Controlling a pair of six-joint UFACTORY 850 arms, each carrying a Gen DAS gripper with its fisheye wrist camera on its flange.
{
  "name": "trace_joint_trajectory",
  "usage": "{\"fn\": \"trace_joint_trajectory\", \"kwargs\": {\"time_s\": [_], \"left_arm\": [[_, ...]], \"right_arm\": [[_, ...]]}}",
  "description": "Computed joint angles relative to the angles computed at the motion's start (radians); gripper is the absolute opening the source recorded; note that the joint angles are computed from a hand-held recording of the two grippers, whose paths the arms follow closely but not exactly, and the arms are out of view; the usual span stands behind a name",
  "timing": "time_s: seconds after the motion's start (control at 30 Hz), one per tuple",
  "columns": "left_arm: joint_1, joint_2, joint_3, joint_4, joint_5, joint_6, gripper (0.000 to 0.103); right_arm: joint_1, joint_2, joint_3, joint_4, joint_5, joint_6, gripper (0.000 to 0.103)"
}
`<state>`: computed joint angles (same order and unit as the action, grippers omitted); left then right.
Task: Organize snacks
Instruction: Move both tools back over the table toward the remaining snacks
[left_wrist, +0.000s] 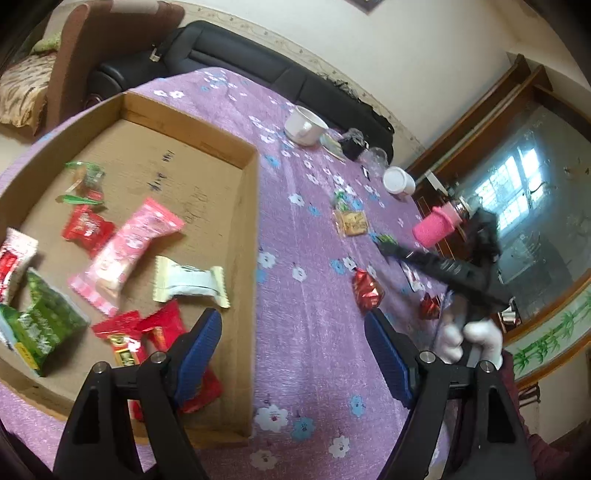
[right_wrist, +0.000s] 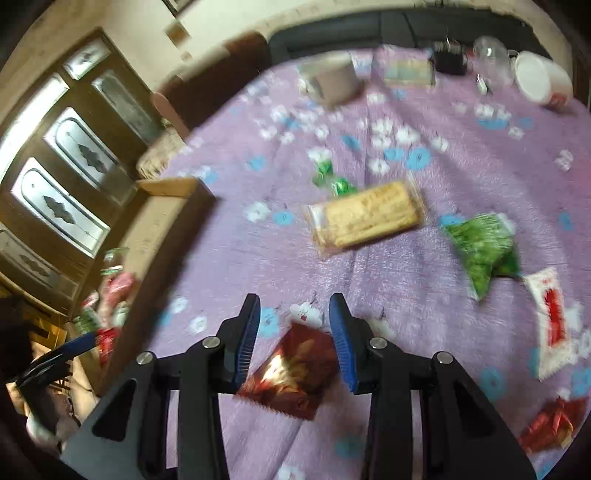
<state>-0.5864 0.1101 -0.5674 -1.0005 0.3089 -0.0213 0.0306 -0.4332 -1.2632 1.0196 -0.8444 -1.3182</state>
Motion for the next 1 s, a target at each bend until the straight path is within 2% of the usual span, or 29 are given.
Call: {"fn": "trace_joint_trajectory", "kwargs": {"time_s": [0.1,0.23,0.37,0.43,0.47,0.53,0.6,0.67,0.7,0.8,0.87,0.9,0.97,1.0], "left_arm": [[-0.011,-0.031,-0.031,0.016,-0.02,0.019,0.08],[-0.028,-0.069,-0.071,-0.026,-0.042,0.103,0.08],[-0.032,-0.097,-0.101,-0.074,-0.066,0.165,0.08],[-0.04,-0.119,-0.126,-0.155,-0.074,0.258,0.08],[-0.046,-0.131,-0.14,-0.211,-0.078,0.324,0.08],[-0.056,-0.152,-0.166,-0.31,-0.079,0.443,0.08],[-0.06,-0.179,-0.195,-0.399,-0.087,0.555,0.08],[-0.053,-0.204,-0.218,-0.416,-0.106,0.583,0.08],[-0.05,-0.218,-0.231,-0.446,-0.113,0.618,0.08],[-0.044,-0.275,-0.289,-0.569,-0.133,0.765,0.08],[-0.041,-0.295,-0.309,-0.592,-0.151,0.8,0.08],[-0.041,-0.305,-0.319,-0.587,-0.156,0.801,0.08],[-0.041,-0.32,-0.336,-0.618,-0.158,0.838,0.08],[-0.04,-0.327,-0.343,-0.63,-0.16,0.85,0.08]], "right_arm": [[-0.042,0.007,-0.015,0.09,0.153,0.009,0.055],[-0.052,-0.052,-0.088,0.021,0.21,0.134,0.055],[-0.001,-0.059,-0.082,-0.033,0.303,0.119,0.055],[0.04,-0.067,-0.072,-0.108,0.385,0.128,0.055],[0.05,-0.095,-0.099,-0.182,0.399,0.181,0.055],[0.056,-0.111,-0.108,-0.204,0.405,0.204,0.057],[0.042,-0.105,-0.103,-0.166,0.377,0.178,0.053],[0.028,-0.081,-0.078,-0.122,0.356,0.127,0.045],[0.019,-0.074,-0.073,-0.124,0.33,0.125,0.027],[-0.004,-0.067,-0.058,-0.099,0.275,0.099,0.026],[-0.02,-0.062,-0.049,-0.076,0.238,0.08,0.026],[-0.031,-0.058,-0.043,-0.045,0.222,0.059,0.026],[-0.043,-0.047,-0.024,0.026,0.235,0.0,0.039],[-0.043,-0.041,-0.016,0.049,0.254,-0.024,0.056]]}}
